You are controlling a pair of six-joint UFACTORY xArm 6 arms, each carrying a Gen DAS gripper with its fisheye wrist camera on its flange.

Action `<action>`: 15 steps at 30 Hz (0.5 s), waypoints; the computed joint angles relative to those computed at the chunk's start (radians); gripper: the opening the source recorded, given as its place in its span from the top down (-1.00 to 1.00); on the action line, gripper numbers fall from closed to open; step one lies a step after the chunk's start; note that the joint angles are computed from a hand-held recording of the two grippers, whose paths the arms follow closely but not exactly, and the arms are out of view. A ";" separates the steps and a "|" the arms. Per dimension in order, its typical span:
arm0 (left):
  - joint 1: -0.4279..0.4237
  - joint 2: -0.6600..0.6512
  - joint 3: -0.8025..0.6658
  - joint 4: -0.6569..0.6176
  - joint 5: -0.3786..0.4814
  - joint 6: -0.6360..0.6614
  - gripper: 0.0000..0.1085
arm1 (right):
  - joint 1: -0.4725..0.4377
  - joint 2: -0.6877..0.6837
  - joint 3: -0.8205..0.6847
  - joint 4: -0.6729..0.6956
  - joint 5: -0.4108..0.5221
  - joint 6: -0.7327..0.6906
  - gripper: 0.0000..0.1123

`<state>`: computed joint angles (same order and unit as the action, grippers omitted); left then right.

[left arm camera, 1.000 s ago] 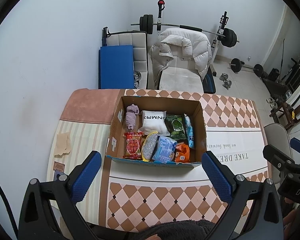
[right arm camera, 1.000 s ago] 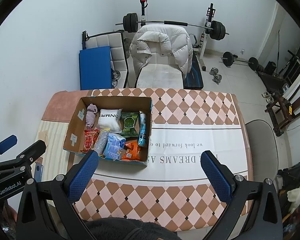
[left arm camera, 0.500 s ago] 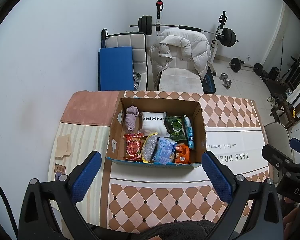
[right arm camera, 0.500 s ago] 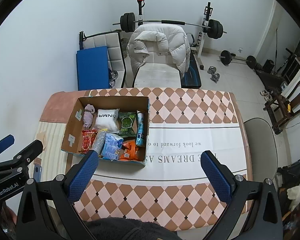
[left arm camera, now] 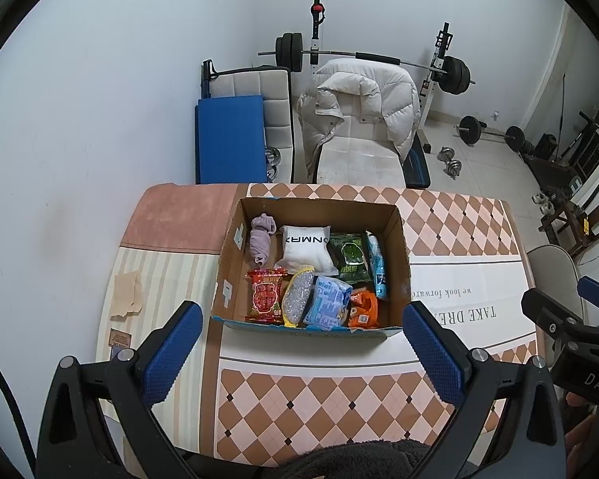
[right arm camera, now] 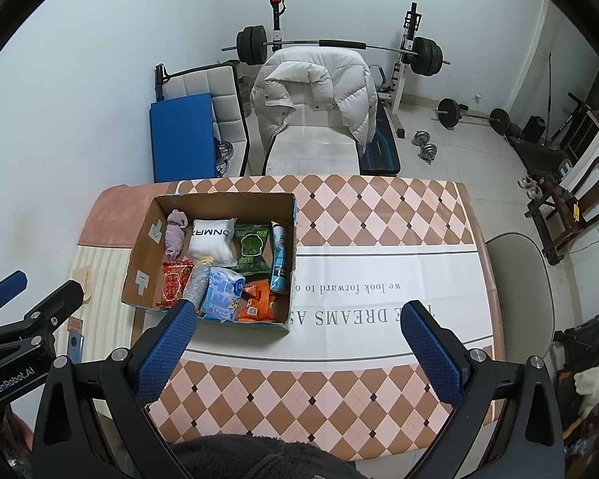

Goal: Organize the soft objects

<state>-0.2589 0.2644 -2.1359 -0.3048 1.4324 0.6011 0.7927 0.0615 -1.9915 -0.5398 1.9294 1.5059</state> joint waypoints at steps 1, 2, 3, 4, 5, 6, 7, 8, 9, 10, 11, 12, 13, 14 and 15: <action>0.000 0.000 0.000 0.000 0.000 0.000 -0.89 | 0.000 -0.001 0.001 0.000 -0.002 0.000 -0.83; -0.001 0.000 0.001 0.000 -0.002 0.001 -0.89 | 0.000 -0.001 0.002 -0.001 -0.001 -0.001 -0.83; -0.001 0.001 -0.001 0.001 -0.002 0.001 -0.89 | 0.000 -0.002 0.002 -0.001 0.000 -0.001 -0.83; -0.001 -0.002 0.003 0.000 -0.002 0.000 -0.89 | 0.000 -0.003 0.004 0.000 -0.002 -0.001 -0.83; -0.001 -0.002 0.004 0.000 -0.003 -0.001 -0.89 | 0.000 -0.004 0.004 0.000 -0.002 -0.001 -0.83; -0.001 -0.003 0.005 0.000 -0.005 0.000 -0.89 | 0.000 -0.004 0.004 0.000 -0.001 0.000 -0.83; -0.002 -0.001 0.003 0.001 -0.005 0.000 -0.89 | 0.000 -0.004 0.005 -0.001 -0.002 -0.001 -0.83; 0.000 0.000 0.000 -0.001 -0.001 0.003 -0.89 | -0.001 -0.005 0.007 0.000 -0.003 -0.001 -0.83; 0.000 -0.002 0.002 -0.002 -0.002 0.001 -0.89 | -0.001 -0.006 0.008 0.001 -0.004 -0.001 -0.83; -0.001 -0.002 0.003 -0.002 -0.003 0.002 -0.89 | 0.000 -0.006 0.008 0.000 -0.003 0.001 -0.83; -0.001 -0.001 0.001 -0.001 0.000 0.004 -0.89 | 0.000 -0.006 0.007 -0.001 -0.002 -0.001 -0.83; -0.002 0.010 -0.016 0.000 0.006 0.004 -0.89 | -0.001 -0.006 0.008 0.001 -0.003 -0.001 -0.83; -0.002 0.009 -0.014 -0.001 0.004 0.003 -0.89 | -0.001 -0.007 0.009 0.001 -0.003 -0.002 -0.83; -0.002 0.009 -0.015 -0.001 0.005 0.004 -0.89 | -0.002 -0.008 0.011 0.003 -0.006 -0.001 -0.83; -0.002 0.008 -0.013 0.000 0.004 0.003 -0.89 | -0.002 -0.009 0.012 0.003 -0.007 0.001 -0.83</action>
<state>-0.2610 0.2722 -2.1486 -0.3049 1.4368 0.6043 0.7904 0.0523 -1.9791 -0.5365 1.9224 1.5069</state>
